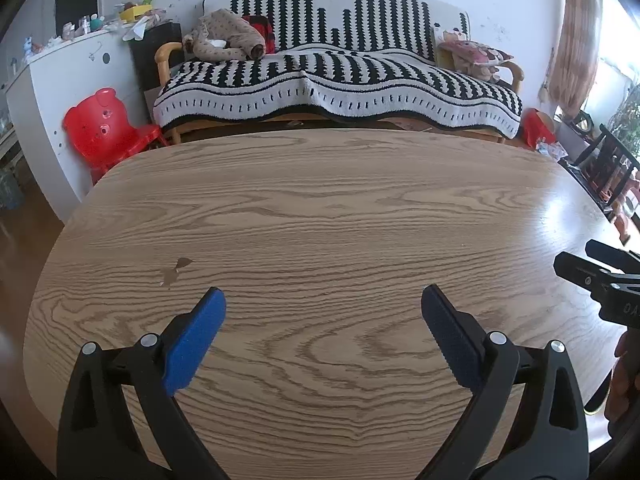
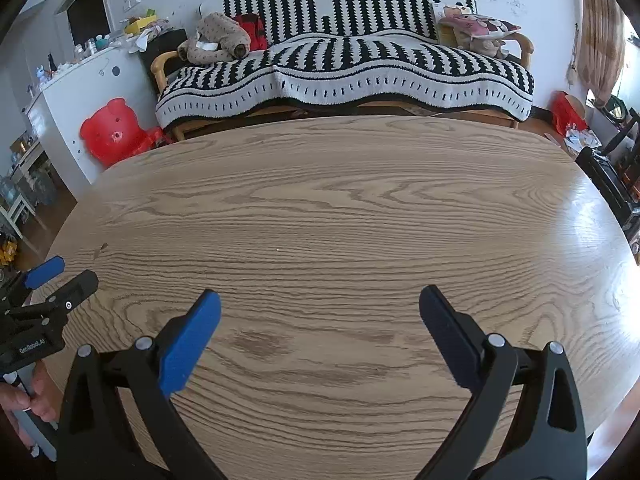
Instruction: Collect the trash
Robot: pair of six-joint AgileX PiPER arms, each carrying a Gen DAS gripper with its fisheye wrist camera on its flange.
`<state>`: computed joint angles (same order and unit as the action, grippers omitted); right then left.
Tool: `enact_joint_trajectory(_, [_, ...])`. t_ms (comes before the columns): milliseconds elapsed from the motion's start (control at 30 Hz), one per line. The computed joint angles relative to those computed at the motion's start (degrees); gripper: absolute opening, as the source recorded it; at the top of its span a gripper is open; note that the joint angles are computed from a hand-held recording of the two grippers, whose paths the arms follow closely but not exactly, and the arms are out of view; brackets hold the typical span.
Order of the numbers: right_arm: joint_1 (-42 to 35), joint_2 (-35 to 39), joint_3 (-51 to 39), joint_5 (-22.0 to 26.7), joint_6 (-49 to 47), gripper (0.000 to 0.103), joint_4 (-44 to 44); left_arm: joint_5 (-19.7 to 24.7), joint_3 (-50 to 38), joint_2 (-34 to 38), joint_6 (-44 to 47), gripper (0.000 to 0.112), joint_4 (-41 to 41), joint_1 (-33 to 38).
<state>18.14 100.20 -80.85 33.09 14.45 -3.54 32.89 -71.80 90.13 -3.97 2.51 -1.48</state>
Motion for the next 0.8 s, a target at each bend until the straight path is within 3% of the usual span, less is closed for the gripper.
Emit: enact_joint_trajectory(800, [-0.4, -0.3, -0.1, 0.4, -0.7, 0.096, 0.6, -0.2, 0.4, -0.3, -0.4, 0.095, 0.1, -0.2])
